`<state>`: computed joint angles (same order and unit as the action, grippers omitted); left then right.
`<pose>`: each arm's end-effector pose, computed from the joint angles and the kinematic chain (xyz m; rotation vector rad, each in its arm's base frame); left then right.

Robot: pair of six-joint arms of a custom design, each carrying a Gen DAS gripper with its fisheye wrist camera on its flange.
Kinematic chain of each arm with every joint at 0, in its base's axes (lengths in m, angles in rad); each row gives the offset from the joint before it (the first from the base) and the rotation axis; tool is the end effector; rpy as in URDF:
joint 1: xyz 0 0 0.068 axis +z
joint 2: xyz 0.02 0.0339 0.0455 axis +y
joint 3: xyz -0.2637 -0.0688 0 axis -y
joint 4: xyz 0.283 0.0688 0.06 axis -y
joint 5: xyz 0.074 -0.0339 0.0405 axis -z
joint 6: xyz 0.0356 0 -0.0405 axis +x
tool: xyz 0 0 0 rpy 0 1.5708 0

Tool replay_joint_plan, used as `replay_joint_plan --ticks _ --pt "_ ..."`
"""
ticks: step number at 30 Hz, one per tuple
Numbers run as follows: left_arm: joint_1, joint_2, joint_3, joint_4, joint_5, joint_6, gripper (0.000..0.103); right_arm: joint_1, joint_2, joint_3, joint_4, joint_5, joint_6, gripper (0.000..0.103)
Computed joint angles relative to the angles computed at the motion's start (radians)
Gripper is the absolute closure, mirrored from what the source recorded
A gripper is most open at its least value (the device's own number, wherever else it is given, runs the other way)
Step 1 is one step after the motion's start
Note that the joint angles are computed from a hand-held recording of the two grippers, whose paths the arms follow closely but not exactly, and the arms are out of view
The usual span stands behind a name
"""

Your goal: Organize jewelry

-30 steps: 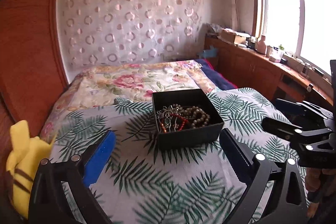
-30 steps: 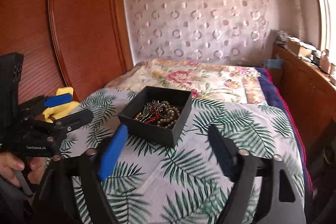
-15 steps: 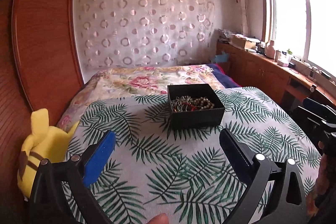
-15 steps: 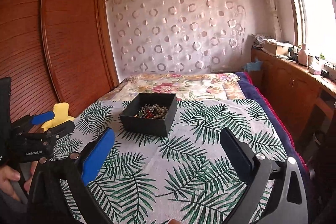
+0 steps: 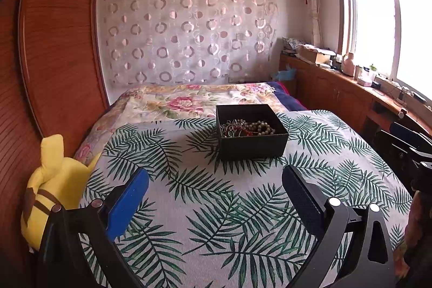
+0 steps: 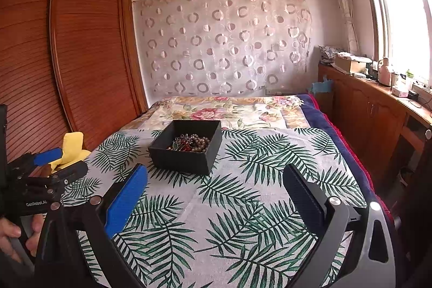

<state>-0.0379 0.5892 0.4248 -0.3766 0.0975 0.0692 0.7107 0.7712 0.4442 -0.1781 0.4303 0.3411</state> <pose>0.1833 -0.0104 0.2166 0.1710 2.1031 -0.0842 0.1698 0.1266 0.2118 -0.1151 2.0296 0.2158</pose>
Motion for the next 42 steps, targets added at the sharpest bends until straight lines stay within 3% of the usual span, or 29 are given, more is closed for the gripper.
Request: replay_joint_plan --ticks 42 --pt "0.027 -0.055 0.013 -0.032 0.016 0.002 0.007 -0.007 -0.006 -0.021 0.014 -0.006 0.000 0.002"
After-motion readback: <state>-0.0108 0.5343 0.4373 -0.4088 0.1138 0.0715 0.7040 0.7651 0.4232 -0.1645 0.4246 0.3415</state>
